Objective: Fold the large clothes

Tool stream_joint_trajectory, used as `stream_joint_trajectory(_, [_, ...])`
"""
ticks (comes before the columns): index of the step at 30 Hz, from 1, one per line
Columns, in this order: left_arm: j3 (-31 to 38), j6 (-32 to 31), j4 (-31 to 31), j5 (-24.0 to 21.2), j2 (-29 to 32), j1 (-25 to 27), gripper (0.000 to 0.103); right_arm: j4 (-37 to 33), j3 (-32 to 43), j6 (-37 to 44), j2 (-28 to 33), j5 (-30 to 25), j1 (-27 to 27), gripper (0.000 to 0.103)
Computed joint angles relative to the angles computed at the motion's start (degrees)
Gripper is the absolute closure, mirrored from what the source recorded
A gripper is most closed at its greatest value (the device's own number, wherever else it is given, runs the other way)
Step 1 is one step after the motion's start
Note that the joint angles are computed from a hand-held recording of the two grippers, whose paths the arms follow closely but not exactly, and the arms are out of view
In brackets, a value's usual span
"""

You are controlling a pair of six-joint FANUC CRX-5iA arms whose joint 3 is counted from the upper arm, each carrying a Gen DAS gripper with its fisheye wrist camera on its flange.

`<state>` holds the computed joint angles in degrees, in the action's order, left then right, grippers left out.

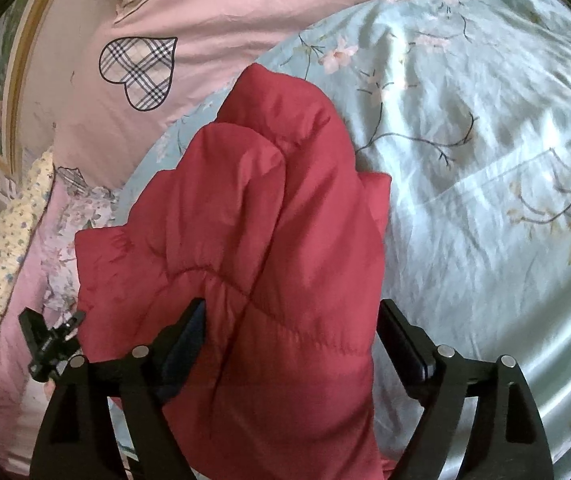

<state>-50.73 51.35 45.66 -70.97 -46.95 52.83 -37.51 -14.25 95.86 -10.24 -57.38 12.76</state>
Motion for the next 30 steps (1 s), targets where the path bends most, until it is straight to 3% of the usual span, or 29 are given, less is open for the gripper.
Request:
stream_joint_trajectory(4, [1.38, -0.37, 0.63, 1.07, 1.45, -0.84, 0.027, 2.98, 0.29, -1.80, -0.06, 1.62, 1.58, 0.015])
stream_joint_trajectory(15, [7.22, 4.87, -5.99, 10.09, 7.11, -13.30, 0.026, 12.66, 2.69, -6.62, 1.38, 5.80, 6.99, 0.015])
stream_joint_trajectory(24, [11.78, 9.70, -9.47, 15.31, 13.35, -19.21, 0.025, 13.06, 10.04, -5.85, 8.33, 5.94, 7.38, 0.015])
stream_joint_trajectory(27, [14.40, 13.29, -13.42, 16.78, 16.45, -21.54, 0.025, 12.66, 12.53, -5.53, 11.05, 5.21, 7.30, 0.015])
stream_joint_trajectory(28, [14.85, 13.81, -14.17, 16.95, 17.11, -21.94, 0.026, 13.25, 12.69, -5.89, 11.33, 5.38, 7.62, 0.017])
stream_joint_trajectory(29, [15.26, 14.18, -14.78, 17.26, 17.76, -22.42, 0.031, 14.03, 12.67, -6.12, 11.47, 5.78, 8.06, 0.030])
stream_joint_trajectory(30, [15.56, 14.15, -15.16, 17.46, 18.35, -22.85, 0.050, 15.58, 12.30, -6.99, 11.35, 6.25, 8.83, 0.057])
